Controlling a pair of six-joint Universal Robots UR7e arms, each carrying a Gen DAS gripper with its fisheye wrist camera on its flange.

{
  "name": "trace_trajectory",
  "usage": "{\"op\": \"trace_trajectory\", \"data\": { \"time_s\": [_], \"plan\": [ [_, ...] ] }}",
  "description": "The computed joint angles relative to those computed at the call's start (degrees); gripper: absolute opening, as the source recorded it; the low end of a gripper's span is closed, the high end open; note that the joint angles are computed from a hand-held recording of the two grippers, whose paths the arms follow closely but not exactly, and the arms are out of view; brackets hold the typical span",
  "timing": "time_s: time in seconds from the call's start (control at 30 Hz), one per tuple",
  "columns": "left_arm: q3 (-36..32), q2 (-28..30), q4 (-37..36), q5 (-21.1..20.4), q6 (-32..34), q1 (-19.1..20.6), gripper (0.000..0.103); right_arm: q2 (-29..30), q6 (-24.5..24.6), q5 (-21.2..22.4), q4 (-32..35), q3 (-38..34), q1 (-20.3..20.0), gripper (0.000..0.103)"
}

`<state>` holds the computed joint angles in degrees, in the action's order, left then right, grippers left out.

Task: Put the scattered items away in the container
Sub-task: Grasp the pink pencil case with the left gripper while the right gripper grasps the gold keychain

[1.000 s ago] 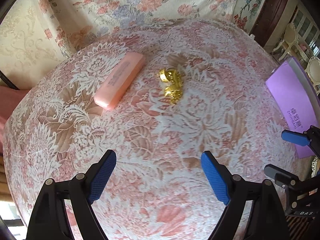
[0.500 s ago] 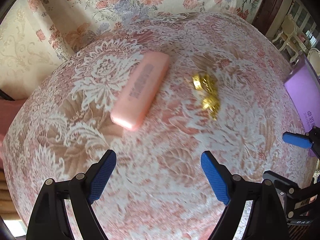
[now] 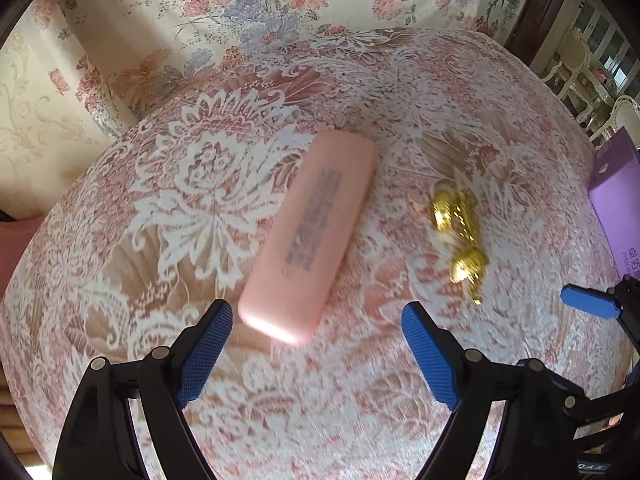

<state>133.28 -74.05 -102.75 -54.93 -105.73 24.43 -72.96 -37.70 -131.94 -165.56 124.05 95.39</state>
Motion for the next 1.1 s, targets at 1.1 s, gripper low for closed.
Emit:
{"op": "trace_trajectory", "data": {
  "time_s": [1.1],
  "plan": [
    [2.3, 2.2, -8.9, 6.0, 12.3, 8.1, 0.087, 11.1, -6.6, -1.4, -13.3, -7.2, -2.0, 0.064]
  ]
}}
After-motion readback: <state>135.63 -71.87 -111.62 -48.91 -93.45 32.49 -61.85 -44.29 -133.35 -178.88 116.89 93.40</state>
